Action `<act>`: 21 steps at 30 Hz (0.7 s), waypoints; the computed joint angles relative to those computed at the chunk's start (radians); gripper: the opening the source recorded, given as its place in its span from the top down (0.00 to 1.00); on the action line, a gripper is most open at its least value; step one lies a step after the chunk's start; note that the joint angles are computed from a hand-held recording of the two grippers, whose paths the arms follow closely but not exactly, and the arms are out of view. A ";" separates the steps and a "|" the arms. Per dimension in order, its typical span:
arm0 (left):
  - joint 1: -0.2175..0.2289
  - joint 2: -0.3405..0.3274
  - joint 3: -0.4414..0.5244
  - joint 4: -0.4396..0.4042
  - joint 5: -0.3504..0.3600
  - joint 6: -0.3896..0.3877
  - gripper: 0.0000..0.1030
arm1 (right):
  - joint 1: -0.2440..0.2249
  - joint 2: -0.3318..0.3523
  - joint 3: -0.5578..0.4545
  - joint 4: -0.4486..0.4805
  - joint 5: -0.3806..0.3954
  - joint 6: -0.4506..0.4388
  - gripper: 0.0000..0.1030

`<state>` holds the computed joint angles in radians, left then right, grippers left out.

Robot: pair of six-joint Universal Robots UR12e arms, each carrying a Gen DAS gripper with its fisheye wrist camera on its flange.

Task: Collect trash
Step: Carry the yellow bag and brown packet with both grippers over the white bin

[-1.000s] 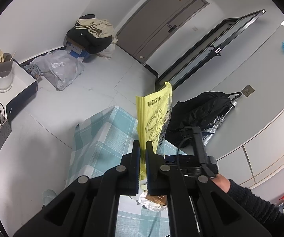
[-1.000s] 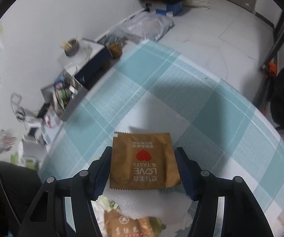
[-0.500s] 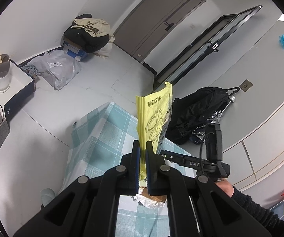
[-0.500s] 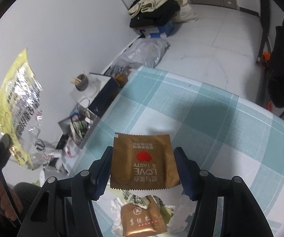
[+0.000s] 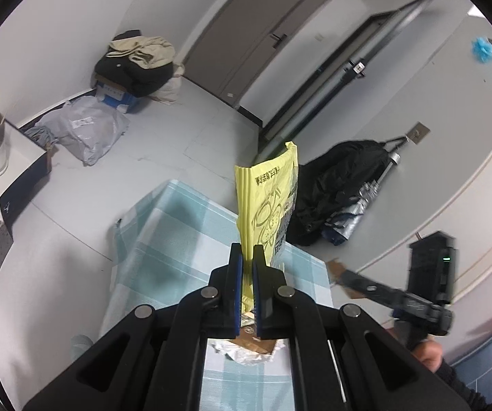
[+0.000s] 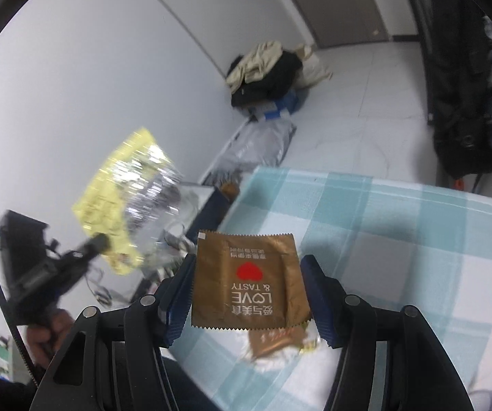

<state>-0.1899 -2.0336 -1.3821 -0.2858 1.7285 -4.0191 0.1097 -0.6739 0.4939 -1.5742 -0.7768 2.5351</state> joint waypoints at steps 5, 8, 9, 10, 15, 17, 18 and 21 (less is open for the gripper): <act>-0.023 -0.019 0.055 -0.025 -0.013 0.063 0.99 | -0.047 -0.132 0.206 -0.180 0.059 0.057 0.42; -0.041 -0.036 0.099 -0.036 -0.030 0.114 0.99 | -0.074 -0.193 0.295 -0.290 0.051 0.106 0.42; -0.048 -0.042 0.115 -0.040 -0.038 0.130 0.99 | -0.084 -0.217 0.328 -0.330 0.040 0.129 0.42; -0.055 -0.050 0.134 -0.047 -0.048 0.149 0.99 | -0.095 -0.235 0.351 -0.354 0.034 0.144 0.42; -0.080 -0.095 0.233 -0.100 -0.144 0.203 0.99 | -0.157 -0.321 0.468 -0.472 0.021 0.221 0.42; -0.094 -0.120 0.279 -0.123 -0.170 0.240 0.99 | -0.181 -0.345 0.493 -0.511 0.007 0.253 0.42; -0.098 -0.130 0.299 -0.136 -0.186 0.251 0.99 | -0.193 -0.356 0.509 -0.539 0.003 0.271 0.42; -0.112 -0.176 0.380 -0.189 -0.255 0.282 0.99 | -0.235 -0.388 0.563 -0.626 -0.021 0.318 0.42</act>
<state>-0.3020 -2.2099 -1.0023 -0.4747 1.4739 -3.7366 -0.1249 -1.0619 1.0573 -2.2007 -0.7978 2.8533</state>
